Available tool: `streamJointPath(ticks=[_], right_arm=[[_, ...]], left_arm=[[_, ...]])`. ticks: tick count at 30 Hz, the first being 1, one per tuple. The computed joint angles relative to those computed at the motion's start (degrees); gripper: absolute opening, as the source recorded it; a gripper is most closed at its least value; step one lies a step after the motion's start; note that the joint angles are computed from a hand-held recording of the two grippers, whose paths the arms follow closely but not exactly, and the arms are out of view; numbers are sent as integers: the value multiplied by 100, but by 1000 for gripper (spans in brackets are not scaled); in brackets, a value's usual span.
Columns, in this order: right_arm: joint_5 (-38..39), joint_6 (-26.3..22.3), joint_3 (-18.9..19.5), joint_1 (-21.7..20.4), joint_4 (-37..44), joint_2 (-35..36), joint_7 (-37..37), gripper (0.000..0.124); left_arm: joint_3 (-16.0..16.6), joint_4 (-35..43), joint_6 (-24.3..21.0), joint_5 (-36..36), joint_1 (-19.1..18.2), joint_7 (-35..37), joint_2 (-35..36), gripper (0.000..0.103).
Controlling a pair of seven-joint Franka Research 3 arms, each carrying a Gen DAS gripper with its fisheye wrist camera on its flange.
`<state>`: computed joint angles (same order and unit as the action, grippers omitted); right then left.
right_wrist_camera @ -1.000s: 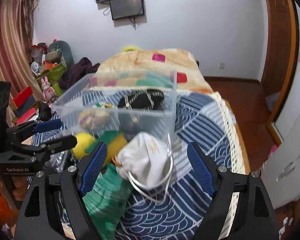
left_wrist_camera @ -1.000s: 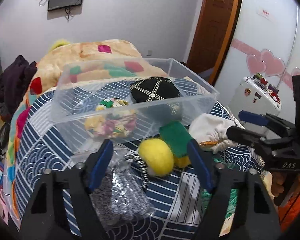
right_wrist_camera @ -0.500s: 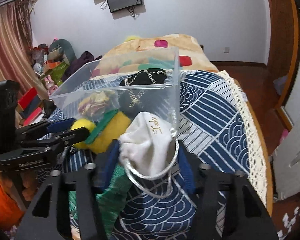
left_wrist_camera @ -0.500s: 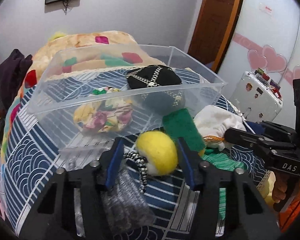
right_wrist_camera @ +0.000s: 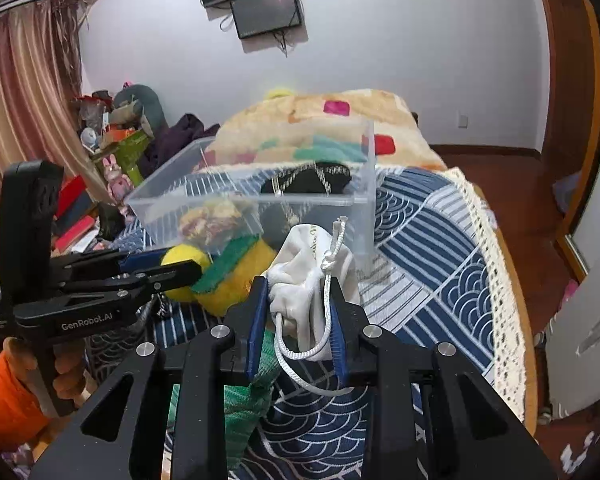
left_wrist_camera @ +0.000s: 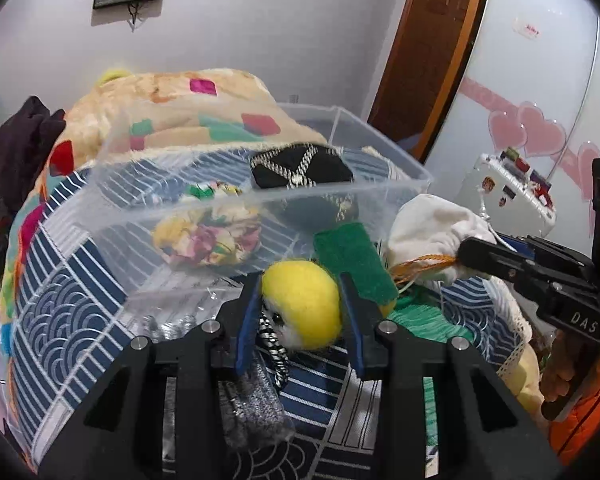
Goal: Organize soft objects
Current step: 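Grasp white drawstring pouch with right tool while left tool grasps yellow ball, then release white pouch into box with right tool while left tool releases yellow ball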
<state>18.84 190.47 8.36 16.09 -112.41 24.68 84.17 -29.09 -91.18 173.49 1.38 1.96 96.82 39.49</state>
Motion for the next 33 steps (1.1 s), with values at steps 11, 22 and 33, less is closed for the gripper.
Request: streamJointPath(ticks=[11, 22, 33], right_arm=[[150, 572, -445, 445, -84, -253, -105, 26], [173, 744, -440, 463, 598, 50, -299, 26], [147, -492, -1102, 1016, 2258, 1055, -427, 26]], left_arm=[[-250, -493, 905, 385, 474, -460, -413, 37], [308, 218, 788, 870, 119, -1102, -221, 37], [1207, 1419, -116, 934, -643, -1271, 433, 38]])
